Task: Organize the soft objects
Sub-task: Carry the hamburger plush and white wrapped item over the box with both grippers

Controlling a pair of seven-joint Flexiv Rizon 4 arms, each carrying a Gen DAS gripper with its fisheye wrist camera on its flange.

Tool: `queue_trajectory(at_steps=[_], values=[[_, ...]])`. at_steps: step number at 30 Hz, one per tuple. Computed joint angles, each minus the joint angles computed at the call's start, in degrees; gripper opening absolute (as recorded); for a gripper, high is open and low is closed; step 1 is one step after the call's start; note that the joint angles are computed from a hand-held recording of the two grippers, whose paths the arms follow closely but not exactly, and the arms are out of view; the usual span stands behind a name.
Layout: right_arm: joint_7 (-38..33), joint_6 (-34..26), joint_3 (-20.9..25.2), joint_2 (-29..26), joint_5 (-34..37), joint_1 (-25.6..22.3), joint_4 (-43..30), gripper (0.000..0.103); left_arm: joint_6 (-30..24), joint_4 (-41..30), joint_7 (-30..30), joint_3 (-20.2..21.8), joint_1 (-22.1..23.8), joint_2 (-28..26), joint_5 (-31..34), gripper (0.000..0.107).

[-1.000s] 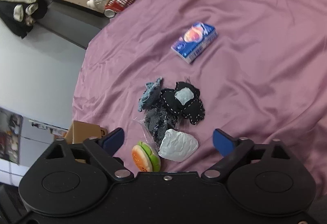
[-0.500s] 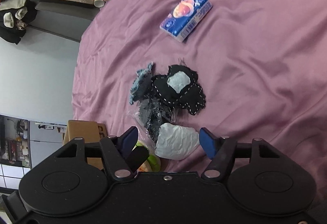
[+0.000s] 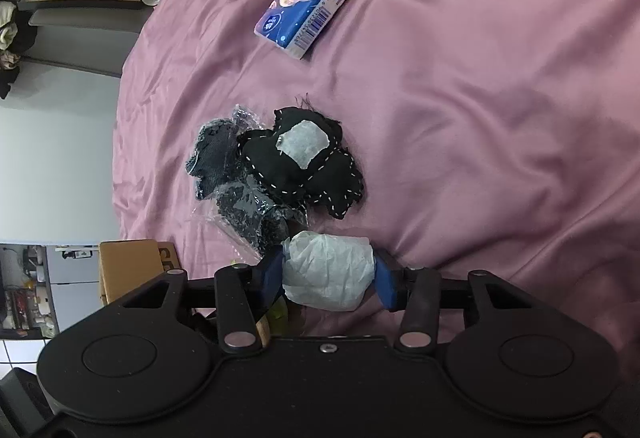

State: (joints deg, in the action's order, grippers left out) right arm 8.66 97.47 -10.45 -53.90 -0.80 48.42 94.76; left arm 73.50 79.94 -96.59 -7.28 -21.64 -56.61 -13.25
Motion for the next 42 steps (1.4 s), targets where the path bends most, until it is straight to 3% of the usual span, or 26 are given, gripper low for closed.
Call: queue_trajectory(at_steps=[10,15,30,38,42], values=[[2.10,-1.63,-5.51,2.58,0.50,5.31,3.72,0.046,2.83,3.09,0.79,-2.09,1.51,1.98,-1.05,0.052],[4.55,-4.49,-13.10,3.86,-1.52,11.88,5.87,0.046,5.91,6.22,3.04,-4.47,3.35,3.97,-1.62,0.052],[11.33,-10.10,-28.34,6.92,-13.97,23.29,7.98,0.046,17.90,15.76,8.55,-11.38,10.33,9.72,-2.91,0.053],[12.73,-12.85,-30.90,5.89,-21.04,24.17,2.97,0.046,23.18,19.66,8.68,-16.61,16.50,11.52,-1.33,0.053],[13.64,-14.76,-29.71,5.30,-24.83,22.63,-0.94,0.046,24.53,21.34,8.36,-21.02,21.11,11.40,0.07,0.053]])
